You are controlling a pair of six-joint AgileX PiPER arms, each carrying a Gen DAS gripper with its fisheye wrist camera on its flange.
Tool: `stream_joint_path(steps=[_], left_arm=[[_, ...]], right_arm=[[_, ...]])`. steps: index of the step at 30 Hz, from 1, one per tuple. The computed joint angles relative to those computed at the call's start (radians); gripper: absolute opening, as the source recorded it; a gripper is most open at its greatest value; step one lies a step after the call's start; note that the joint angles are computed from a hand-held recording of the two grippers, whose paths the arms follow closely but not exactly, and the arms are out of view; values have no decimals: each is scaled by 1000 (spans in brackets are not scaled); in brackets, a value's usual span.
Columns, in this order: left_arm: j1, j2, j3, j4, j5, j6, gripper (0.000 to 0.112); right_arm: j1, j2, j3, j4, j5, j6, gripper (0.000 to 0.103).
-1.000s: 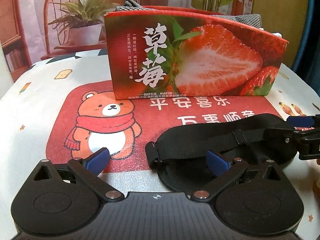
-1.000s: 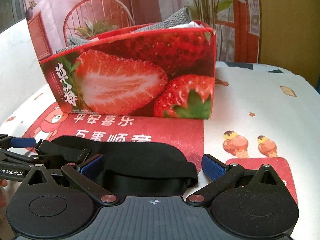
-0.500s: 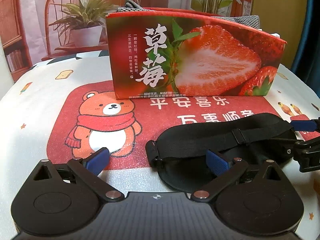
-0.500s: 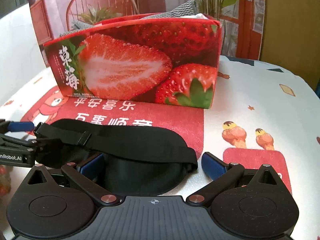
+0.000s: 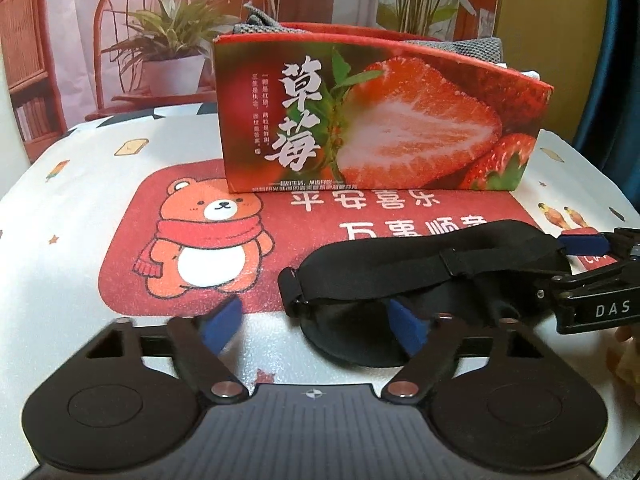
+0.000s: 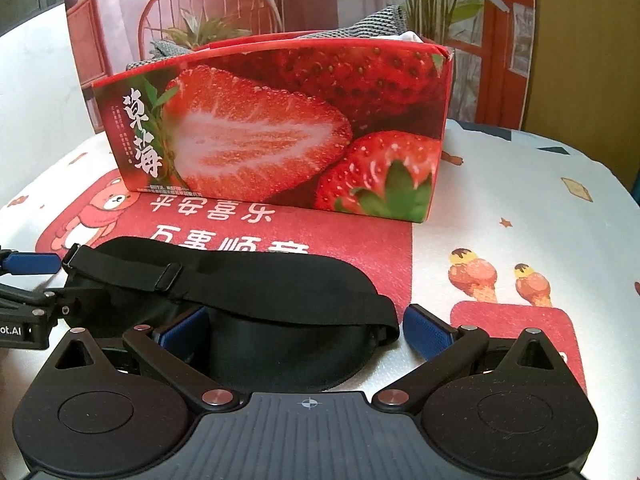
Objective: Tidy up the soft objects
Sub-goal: 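Move both open grippers down to the black eye mask, then close both grippers on the black eye mask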
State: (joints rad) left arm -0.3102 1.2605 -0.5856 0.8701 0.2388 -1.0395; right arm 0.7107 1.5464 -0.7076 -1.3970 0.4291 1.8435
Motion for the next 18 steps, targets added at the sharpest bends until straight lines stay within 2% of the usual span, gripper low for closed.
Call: stream_joint_path(steps=[4,5,8,12,15,18], left_arm=[[11,-13,17,-40,-52,68,52],[8,-15,21,-18,-59,51,51],[-2,-16,38,126,-68,-91,50],[11,-20,52,197,-95,-153,50],[9,-20,53,224,-95,-183,50],[26,-25,58,176,-111,-129,50]], right_arm=[[3,4,-4,4,3,-7,103],[3,4,-4,2,3,-5,103],[4,6,-6,0,1,-6,103],[-2,2,-4,-12,-21,-6,103],[-15,-10,10,-47,-63,10,103],[-21,-23,23,-82,-86,42,100]])
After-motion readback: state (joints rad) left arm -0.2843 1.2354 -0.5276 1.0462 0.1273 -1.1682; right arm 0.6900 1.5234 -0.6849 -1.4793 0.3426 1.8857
